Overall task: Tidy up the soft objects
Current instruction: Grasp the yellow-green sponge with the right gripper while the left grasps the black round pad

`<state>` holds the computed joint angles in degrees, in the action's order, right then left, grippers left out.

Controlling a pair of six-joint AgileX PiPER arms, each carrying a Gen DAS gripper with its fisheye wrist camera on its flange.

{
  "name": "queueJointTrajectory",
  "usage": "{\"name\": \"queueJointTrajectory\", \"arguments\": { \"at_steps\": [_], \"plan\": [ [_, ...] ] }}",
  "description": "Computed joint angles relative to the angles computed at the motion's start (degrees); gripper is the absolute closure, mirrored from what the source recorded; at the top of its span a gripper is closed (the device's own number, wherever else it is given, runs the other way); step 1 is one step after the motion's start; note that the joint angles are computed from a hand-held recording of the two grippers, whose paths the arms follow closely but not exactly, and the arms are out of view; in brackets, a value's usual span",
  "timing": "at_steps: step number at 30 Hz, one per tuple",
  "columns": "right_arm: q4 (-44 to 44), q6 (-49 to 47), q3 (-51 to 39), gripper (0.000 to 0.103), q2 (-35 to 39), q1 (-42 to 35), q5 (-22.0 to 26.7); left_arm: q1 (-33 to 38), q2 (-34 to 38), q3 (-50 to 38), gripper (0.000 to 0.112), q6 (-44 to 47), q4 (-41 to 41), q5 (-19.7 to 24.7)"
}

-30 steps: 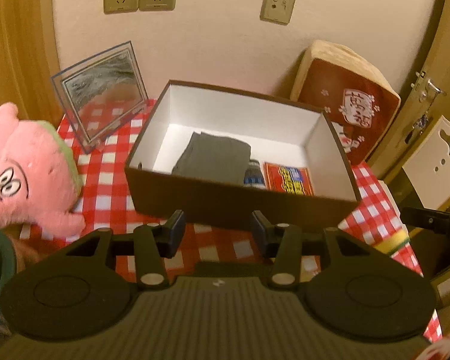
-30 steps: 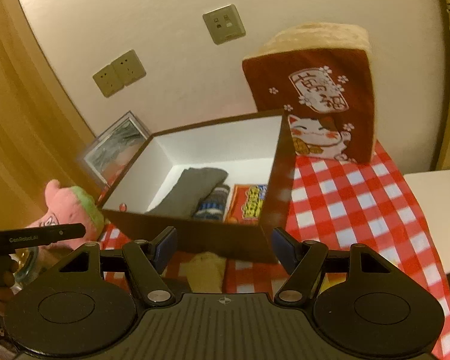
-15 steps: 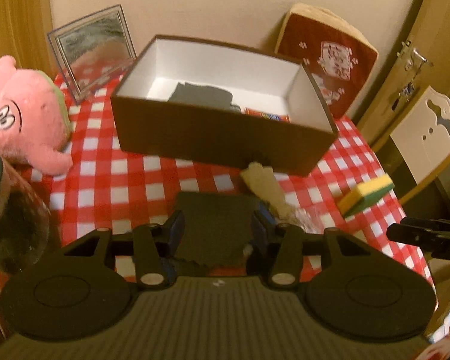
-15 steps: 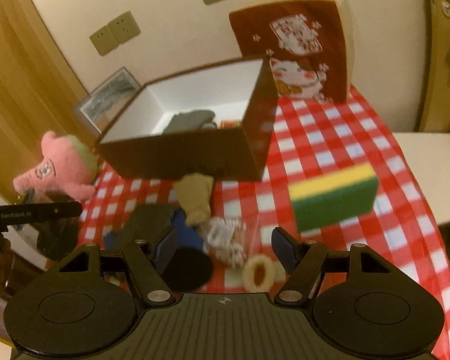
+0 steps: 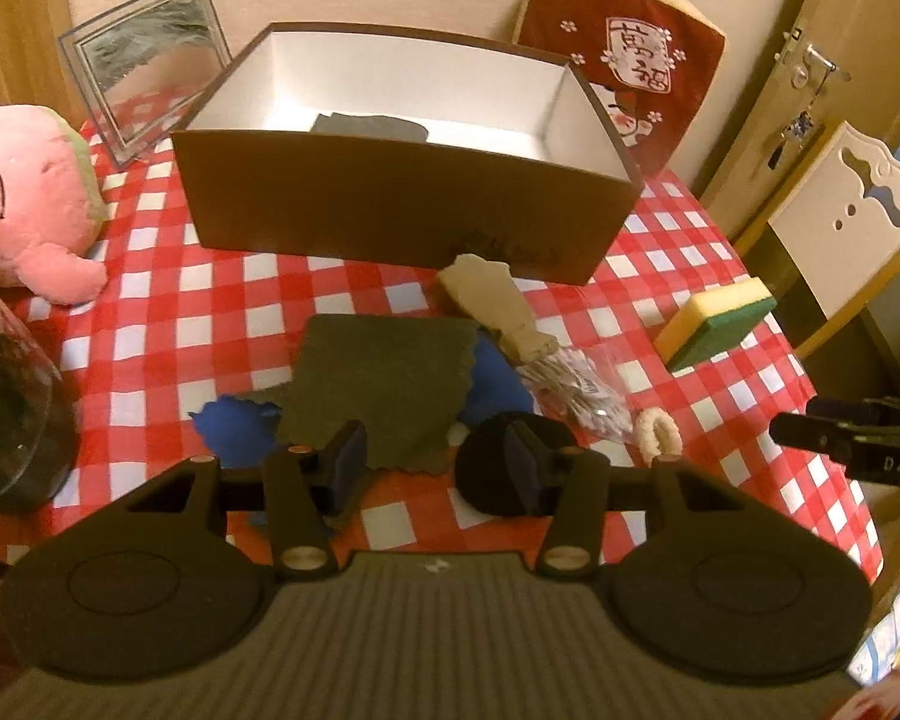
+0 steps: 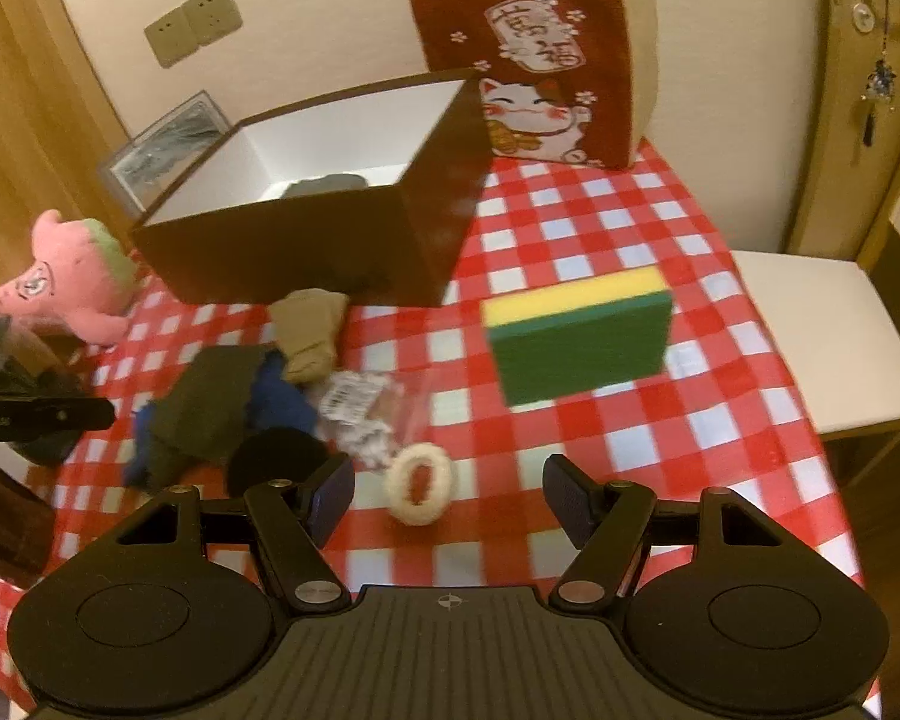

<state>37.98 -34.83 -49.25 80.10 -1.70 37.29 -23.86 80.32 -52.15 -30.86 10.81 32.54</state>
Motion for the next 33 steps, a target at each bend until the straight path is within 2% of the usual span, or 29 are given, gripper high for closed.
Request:
{"name": "queueJointTrajectory", "arguments": {
  "at_steps": [7, 11, 14, 19, 25, 33],
  "plan": [
    [1.5, -10.5, -1.0, 0.034, 3.4, -4.1, -3.1, -2.2, 3.9, -1.7, 0.063, -3.9, 2.7, -1.4],
    [5.1, -17.8, -4.1, 0.034, 8.4, -7.4, -4.1, -3.2, 6.6, -2.0, 0.062, -7.6, 5.9, -2.9],
    [7.3, -22.3, -7.0, 0.034, 12.5, -9.1, -4.5, -3.4, 9.1, -2.1, 0.061, -6.6, 5.0, -3.7],
    [11.3, -29.1, -11.6, 0.034, 18.2, -11.2, -3.2, -4.5, 13.3, -1.7, 0.059, -3.6, 1.9, -5.1],
    [15.3, -35.9, -15.7, 0.034, 23.7, -12.9, 0.0, -6.1, 18.3, -2.7, 0.054, -4.9, 0.8, -7.2],
    [21.7, -44.9, -14.6, 0.034, 25.4, -12.7, 2.0, -7.4, 21.8, -4.7, 0.049, -7.3, 3.5, -7.1]
  ]
}}
